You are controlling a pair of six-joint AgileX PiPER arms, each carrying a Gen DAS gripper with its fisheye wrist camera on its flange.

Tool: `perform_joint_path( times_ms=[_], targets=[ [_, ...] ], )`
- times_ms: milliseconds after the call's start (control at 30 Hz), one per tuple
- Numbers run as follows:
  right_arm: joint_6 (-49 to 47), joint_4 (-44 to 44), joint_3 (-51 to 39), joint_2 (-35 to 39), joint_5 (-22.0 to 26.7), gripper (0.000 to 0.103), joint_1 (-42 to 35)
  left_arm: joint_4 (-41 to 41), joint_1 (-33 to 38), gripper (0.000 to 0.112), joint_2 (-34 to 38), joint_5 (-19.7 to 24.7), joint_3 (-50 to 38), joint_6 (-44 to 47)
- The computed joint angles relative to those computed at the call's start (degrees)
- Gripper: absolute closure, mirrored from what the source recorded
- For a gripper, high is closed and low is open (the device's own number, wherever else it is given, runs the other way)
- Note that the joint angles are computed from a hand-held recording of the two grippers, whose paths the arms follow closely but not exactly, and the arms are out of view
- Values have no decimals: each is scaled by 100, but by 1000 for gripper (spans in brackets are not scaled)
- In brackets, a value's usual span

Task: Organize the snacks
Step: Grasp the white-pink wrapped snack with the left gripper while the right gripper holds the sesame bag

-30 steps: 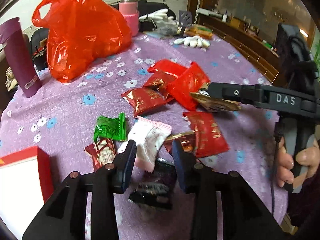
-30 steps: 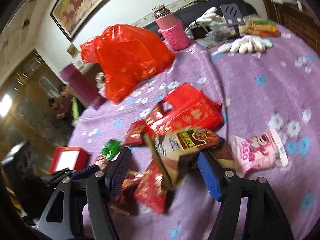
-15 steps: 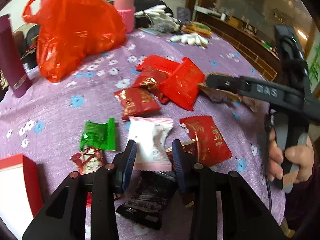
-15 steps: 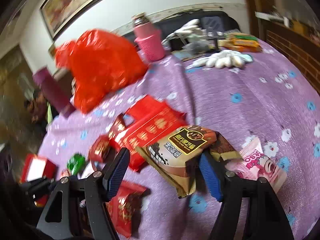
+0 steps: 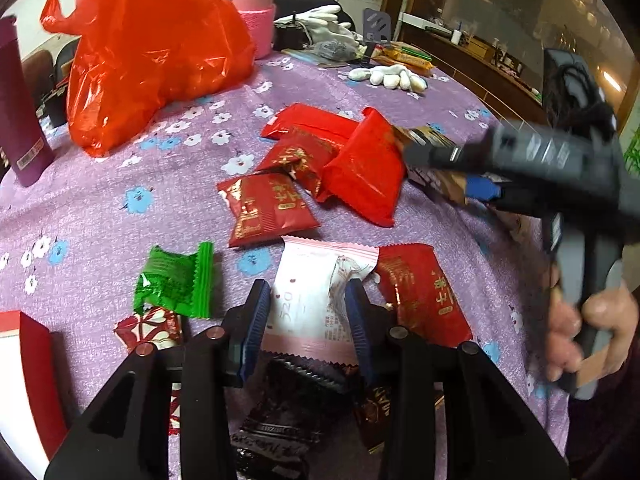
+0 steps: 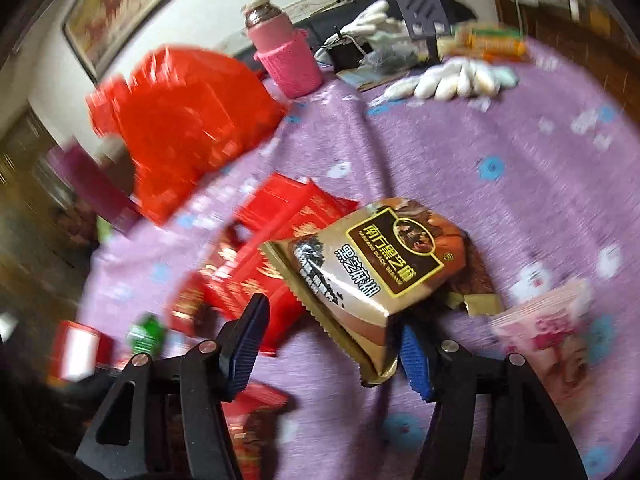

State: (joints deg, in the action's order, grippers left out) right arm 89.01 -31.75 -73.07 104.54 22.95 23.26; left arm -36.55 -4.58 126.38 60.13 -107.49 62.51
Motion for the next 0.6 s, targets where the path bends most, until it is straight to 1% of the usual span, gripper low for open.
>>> perform_joint_path(
  times_ms=[33,67,100,133,167,200,233,267,300,333,367,400,467,500,533,567,600],
  targets=[
    [418,-200,252,-149,-315,35,-80,-4,-5,74,-13,-60,40,47],
    [838,-523,393,-244,-402,31,-96,-28,-1,74,-22,-100,83,87],
    [1249,-887,473,-331,-336,25,-73,-58,6,73,-22,-118,112,100],
    [1431,-1040,527,-377,-372,22,-81,-111,22,73,-49,-166,183,147],
    [1384,-964,557,-397,-456,22,-122,-118,11,73,-83,-229,252,192],
    [1170,-658,617,-410,-664,22,-223,-121,1,73,-145,-325,367,291],
    [827,-224,617,-401,-753,22,-309,-131,-9,73,-201,-415,474,378],
    [571,134,576,-368,-752,22,-373,-148,-2,73,-208,-413,489,387],
    [477,289,495,-331,-649,22,-396,-191,22,74,-186,-367,463,349],
    [309,460,297,-245,-372,22,-365,-227,49,75,-160,-313,421,316],
    [60,578,-39,-87,78,22,-277,-268,76,76,-130,-250,371,278],
    [-21,499,-358,90,510,24,-171,-301,99,78,-114,-200,341,270],
    [66,202,-767,352,1175,40,10,-353,128,80,-124,-151,346,314],
    [24,132,-867,430,1281,52,54,-388,141,81,-139,-145,376,357],
    [26,30,-872,433,1347,56,83,-432,160,81,-149,-135,398,368],
    [1,-70,-990,490,1639,63,148,-477,183,82,-146,-110,401,354],
    [-41,-129,-1090,549,1838,74,183,-514,207,83,-140,-72,394,335]
  ],
)
